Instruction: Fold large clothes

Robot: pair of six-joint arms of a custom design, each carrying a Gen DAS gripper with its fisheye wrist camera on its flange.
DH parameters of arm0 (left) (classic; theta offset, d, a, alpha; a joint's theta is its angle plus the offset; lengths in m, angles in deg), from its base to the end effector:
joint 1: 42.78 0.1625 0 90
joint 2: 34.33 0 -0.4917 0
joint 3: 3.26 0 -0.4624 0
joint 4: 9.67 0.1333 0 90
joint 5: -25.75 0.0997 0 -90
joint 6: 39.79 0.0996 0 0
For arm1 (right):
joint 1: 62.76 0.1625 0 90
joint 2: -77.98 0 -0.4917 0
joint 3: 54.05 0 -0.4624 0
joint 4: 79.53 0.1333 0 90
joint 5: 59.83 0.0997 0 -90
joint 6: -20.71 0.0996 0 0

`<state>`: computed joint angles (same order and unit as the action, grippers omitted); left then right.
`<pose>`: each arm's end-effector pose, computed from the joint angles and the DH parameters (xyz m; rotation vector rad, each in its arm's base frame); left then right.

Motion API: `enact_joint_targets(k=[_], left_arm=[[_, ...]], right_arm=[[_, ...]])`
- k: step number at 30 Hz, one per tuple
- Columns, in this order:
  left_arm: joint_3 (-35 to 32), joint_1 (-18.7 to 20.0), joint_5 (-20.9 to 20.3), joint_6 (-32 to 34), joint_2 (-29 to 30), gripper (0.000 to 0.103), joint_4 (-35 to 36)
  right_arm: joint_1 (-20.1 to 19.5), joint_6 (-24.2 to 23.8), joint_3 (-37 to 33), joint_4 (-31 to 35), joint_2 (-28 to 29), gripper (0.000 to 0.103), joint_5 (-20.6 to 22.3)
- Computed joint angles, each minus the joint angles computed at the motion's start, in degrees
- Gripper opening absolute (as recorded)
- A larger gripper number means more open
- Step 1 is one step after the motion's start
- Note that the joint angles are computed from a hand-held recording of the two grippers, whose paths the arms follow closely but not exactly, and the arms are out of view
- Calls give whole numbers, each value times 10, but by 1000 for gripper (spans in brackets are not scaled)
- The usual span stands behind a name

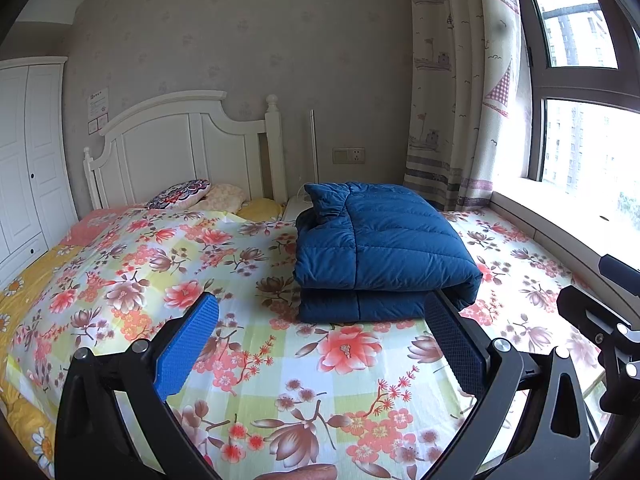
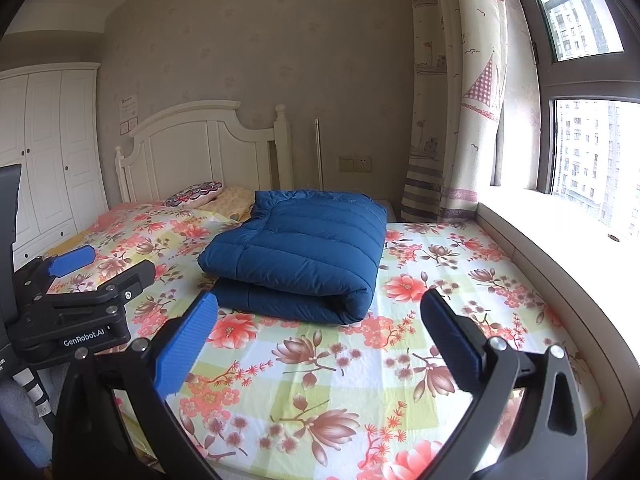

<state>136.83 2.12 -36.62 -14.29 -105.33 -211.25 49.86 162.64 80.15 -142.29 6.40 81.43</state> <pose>-0.1979 -0.4506 0.1977 1.2929 2.2540 -1.0992 0.2169 -0.3761 0.1189 0.1460 -1.7911 1.5043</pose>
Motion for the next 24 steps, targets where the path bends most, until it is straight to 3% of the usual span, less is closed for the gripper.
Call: enact_joint_targets(k=[24], left_arm=[[-1,1,-11,17,-11,99,-11]], right_arm=[[10,-8,3,-5,-4,101,6]])
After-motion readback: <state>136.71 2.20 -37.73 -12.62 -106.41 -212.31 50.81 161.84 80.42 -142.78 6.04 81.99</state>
